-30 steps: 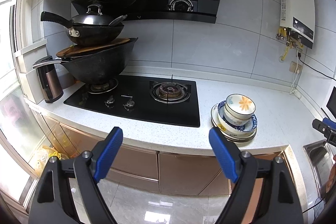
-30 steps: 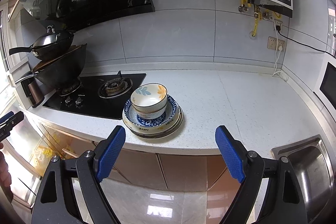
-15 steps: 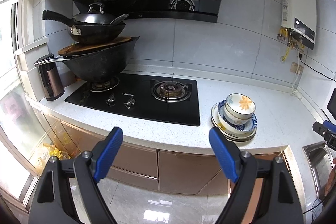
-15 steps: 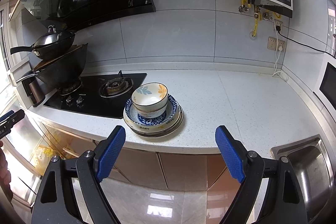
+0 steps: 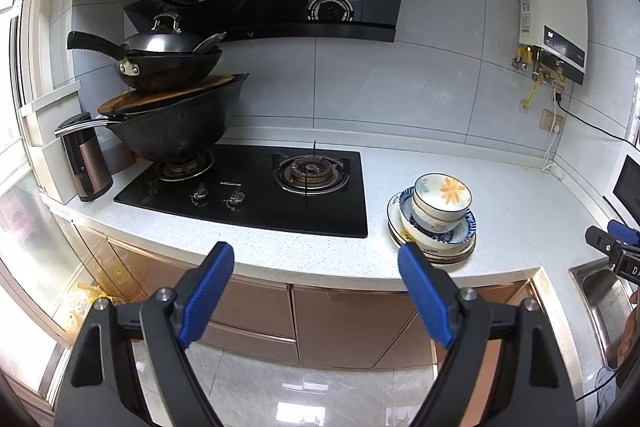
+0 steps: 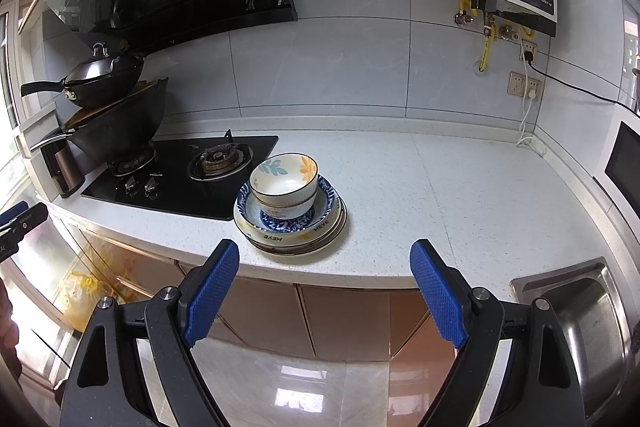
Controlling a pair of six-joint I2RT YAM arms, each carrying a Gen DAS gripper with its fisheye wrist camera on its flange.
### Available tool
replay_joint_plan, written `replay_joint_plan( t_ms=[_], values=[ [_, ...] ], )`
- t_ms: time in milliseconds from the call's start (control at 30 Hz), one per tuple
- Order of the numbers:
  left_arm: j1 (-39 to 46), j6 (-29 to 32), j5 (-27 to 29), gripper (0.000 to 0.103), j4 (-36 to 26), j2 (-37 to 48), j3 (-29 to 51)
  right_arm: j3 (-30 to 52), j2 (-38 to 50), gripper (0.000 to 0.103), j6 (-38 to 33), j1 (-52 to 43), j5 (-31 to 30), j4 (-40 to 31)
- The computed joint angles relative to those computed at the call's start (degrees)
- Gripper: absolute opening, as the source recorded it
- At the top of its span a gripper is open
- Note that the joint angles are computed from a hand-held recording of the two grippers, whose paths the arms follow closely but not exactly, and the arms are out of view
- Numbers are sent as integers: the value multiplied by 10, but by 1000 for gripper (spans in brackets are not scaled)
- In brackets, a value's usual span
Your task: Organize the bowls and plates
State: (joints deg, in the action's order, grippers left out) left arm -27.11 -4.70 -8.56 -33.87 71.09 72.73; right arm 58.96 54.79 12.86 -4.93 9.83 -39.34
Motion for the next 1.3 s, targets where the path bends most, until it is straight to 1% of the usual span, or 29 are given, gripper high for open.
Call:
replay_joint_plan(
  t_ms=[267, 467, 667, 1300],
  values=[
    [1, -3, 10, 84, -8, 10, 9, 0, -2, 84, 1, 0, 1, -3],
    [-3, -4, 0, 84, -7, 13, 10, -2, -4, 84, 1, -3, 0, -2],
    [3, -2, 9, 84, -1, 23, 12, -1, -1, 84, -2, -13, -9, -1],
    [1, -2, 7, 84, -3, 37, 17, -4, 1, 84, -5, -19, -13, 1]
  ],
)
